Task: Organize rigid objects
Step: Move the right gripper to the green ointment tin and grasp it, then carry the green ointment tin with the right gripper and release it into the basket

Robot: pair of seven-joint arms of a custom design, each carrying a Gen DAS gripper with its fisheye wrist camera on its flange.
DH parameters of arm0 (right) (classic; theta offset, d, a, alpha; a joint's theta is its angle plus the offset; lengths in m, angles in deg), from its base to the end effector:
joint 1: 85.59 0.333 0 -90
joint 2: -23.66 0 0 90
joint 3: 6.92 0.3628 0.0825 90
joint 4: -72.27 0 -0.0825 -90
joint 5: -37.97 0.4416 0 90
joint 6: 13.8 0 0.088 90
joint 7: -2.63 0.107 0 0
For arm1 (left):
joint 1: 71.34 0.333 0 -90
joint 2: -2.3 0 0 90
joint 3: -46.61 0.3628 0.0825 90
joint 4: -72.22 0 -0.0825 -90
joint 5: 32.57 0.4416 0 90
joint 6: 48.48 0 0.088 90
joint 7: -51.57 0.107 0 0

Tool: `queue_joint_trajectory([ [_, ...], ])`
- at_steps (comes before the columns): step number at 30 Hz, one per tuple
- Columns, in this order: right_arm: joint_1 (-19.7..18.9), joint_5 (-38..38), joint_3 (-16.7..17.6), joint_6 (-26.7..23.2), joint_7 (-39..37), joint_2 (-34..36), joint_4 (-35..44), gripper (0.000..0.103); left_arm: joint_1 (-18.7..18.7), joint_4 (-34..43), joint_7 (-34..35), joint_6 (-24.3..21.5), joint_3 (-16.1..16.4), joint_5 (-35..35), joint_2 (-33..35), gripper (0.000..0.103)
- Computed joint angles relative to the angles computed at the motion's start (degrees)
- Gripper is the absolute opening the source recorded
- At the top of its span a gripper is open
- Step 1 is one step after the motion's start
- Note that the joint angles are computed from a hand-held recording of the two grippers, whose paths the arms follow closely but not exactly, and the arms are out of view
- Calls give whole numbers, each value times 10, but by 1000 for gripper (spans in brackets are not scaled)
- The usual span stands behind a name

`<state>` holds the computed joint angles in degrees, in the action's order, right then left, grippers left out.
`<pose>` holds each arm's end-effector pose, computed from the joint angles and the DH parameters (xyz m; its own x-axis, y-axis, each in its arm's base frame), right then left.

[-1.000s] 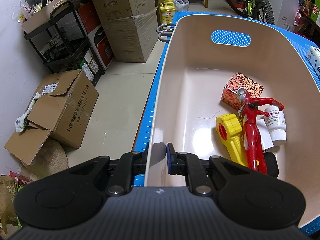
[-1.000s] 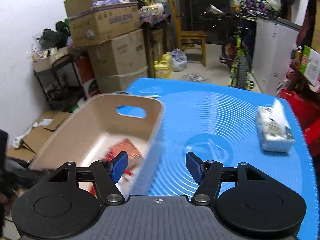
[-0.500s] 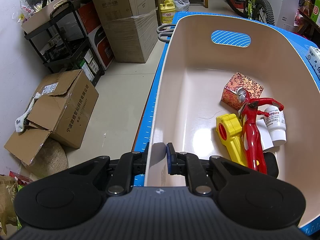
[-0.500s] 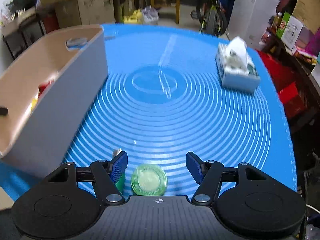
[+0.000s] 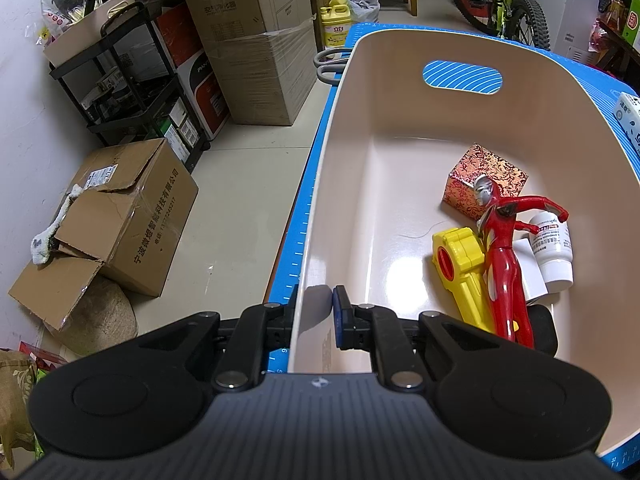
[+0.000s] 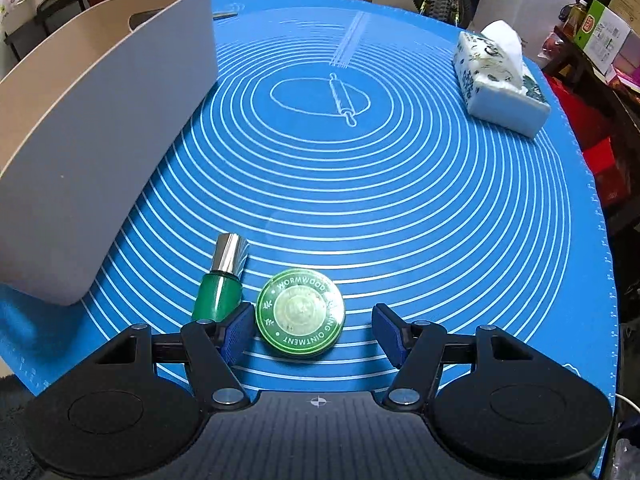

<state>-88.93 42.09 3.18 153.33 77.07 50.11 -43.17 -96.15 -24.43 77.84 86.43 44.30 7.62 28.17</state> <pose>0.6949 0.0701 0.2693 0.2842 -0.9588 -0.0043 -0.8610 -0.2532 -0.4410 0.6820 -0.3352 0.3728 0.2336 -0.9589 -0.1611 -0.8502 -0.1210 -0.5123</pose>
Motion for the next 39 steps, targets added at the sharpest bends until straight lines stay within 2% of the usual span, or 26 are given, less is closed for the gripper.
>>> queue_joint_trajectory([
  [2, -2, 2, 2, -3, -1, 3, 3, 70, 2, 0, 4, -1, -1, -5, -1, 16],
  [7, -26, 26, 30, -6, -33, 6, 3, 56, 1, -1, 4, 0, -1, -5, -1, 17],
  [8, -22, 25, 27, -4, -34, 5, 2, 54, 1, 0, 4, 0, -1, -5, -1, 17],
  [16, -14, 22, 19, 33, -26, -7, -15, 54, 1, -1, 4, 0, 0, -5, -1, 16],
  [20, -27, 23, 33, 66, -18, -15, -23, 54, 1, -1, 4, 0, 0, -6, -1, 16],
  [29, -91, 10, 106, 129, 5, -25, -31, 54, 1, -2, 4, 1, 0, -6, -2, 16],
  [32, -121, -4, 141, 154, 14, -27, -38, 54, 1, -4, 3, 1, -1, -6, -3, 16],
  [39, -163, -59, 202, 199, 42, -19, -32, 54, 2, -4, 2, 1, -1, -7, -3, 16],
])
